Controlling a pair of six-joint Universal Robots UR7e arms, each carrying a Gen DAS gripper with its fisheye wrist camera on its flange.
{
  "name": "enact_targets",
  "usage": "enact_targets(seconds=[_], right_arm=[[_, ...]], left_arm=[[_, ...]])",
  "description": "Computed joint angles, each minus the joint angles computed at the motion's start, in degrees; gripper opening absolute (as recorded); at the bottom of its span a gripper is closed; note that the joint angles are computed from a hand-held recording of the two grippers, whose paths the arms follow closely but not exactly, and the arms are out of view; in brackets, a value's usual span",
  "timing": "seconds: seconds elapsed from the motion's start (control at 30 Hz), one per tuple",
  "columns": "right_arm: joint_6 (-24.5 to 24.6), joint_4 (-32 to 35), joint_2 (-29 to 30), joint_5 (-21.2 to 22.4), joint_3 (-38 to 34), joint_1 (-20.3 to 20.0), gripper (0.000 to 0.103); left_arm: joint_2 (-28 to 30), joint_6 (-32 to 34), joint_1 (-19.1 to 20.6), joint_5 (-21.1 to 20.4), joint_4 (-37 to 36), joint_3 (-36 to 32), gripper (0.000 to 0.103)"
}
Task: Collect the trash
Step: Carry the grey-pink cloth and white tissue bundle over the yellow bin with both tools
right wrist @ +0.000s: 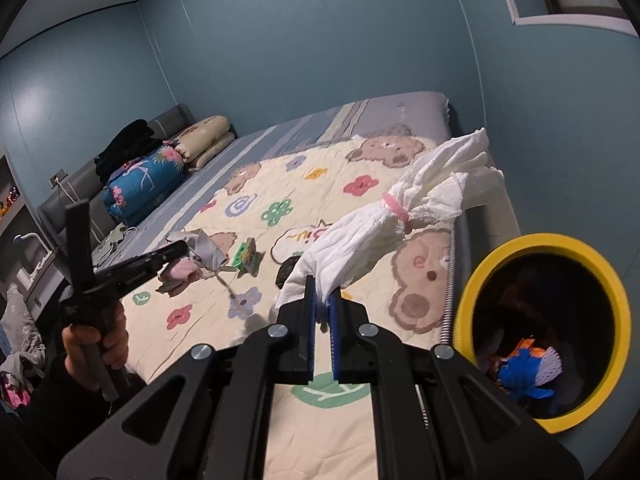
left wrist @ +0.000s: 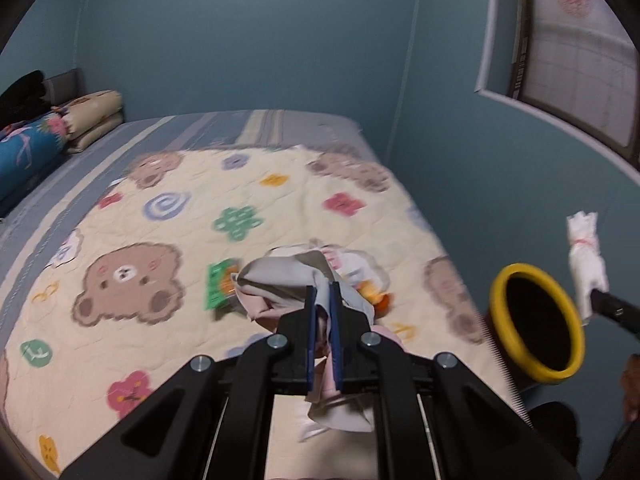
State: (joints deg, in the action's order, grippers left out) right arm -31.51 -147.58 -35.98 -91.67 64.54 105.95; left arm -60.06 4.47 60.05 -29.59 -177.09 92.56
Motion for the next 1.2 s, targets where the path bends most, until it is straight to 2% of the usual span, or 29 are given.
enact_targets(seconds=[0.47, 0.87, 1.2], right_arm=[[0.5, -2.1, -1.8, -1.5, -2.4, -2.3, 0.006], [3.5, -2.2, -1.3, -2.9, -6.5, -5.3, 0.006], [6.0, 0.3, 2.0, -4.9, -11.9, -7.8, 0.006]], left_arm=[[9.6, 3.8, -2.4, -10.5, 5.1, -12.6, 0.006], [18.4, 2.7, -2.4, -16.6, 11.8, -22.8, 0.006], [26.3, 0.9, -1.1, -19.2, 18.6, -32.8, 0.006]])
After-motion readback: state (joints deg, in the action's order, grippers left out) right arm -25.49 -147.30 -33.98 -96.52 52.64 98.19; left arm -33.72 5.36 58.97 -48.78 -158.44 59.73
